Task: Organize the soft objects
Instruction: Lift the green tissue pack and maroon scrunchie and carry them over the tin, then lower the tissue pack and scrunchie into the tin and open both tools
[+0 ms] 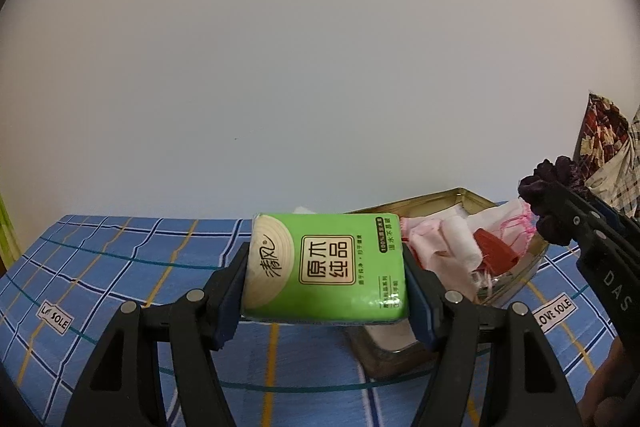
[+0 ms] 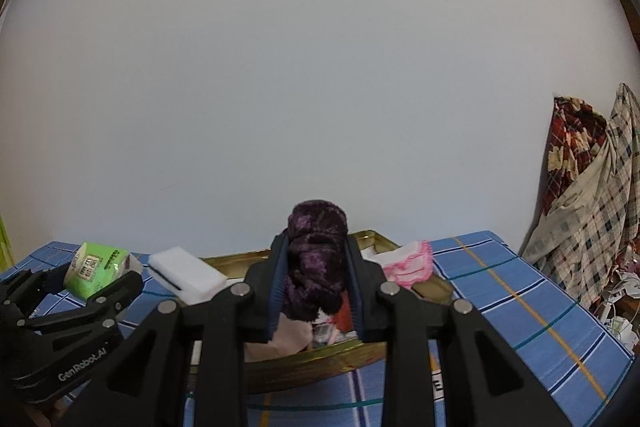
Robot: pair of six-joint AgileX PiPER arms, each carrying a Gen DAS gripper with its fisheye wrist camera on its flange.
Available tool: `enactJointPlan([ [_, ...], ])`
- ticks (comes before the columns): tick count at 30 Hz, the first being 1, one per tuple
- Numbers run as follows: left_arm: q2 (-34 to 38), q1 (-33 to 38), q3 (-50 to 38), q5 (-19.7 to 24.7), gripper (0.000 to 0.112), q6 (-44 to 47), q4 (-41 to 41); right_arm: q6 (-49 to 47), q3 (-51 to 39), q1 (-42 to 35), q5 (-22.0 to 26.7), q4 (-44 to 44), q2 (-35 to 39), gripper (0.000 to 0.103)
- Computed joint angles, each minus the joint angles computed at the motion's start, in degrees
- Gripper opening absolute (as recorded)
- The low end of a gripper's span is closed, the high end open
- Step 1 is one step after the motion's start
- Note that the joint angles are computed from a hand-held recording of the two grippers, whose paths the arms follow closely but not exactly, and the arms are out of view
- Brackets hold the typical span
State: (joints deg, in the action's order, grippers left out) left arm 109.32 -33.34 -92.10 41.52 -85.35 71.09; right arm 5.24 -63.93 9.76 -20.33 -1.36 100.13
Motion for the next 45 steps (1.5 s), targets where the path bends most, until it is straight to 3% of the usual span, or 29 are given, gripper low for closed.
enactJointPlan([
  [6, 2.09, -0.76, -3.30, -0.32, 0.070, 2.07, -1.76, 0.77, -1.03, -2.18, -0.32, -1.08, 1.17, 0.027],
  [22, 9.97, -1.36, -16.07, -0.80, 0.070, 11.48, -10.00, -7.79, -6.36, -5.21, 3.02, 8.01, 4.51, 0.027],
  [30, 14.83, -1.28, -24.72, 1.21, 0.070, 17.65, -15.55, -20.13, -10.37, -4.65, 3.22, 19.82, 8.00, 0.027],
  [42, 20.17, 0.01, -33.91, 3.41, 0.070, 23.59, -21.36, -30.73, -17.44, -4.87, 4.54, 29.86, 13.17, 0.027],
  [45, 21.06, 0.43, -35.45, 3.76, 0.070, 25.10, -22.92, -38.27, -20.72, -4.12, 4.37, 36.27, 15.40, 0.027],
])
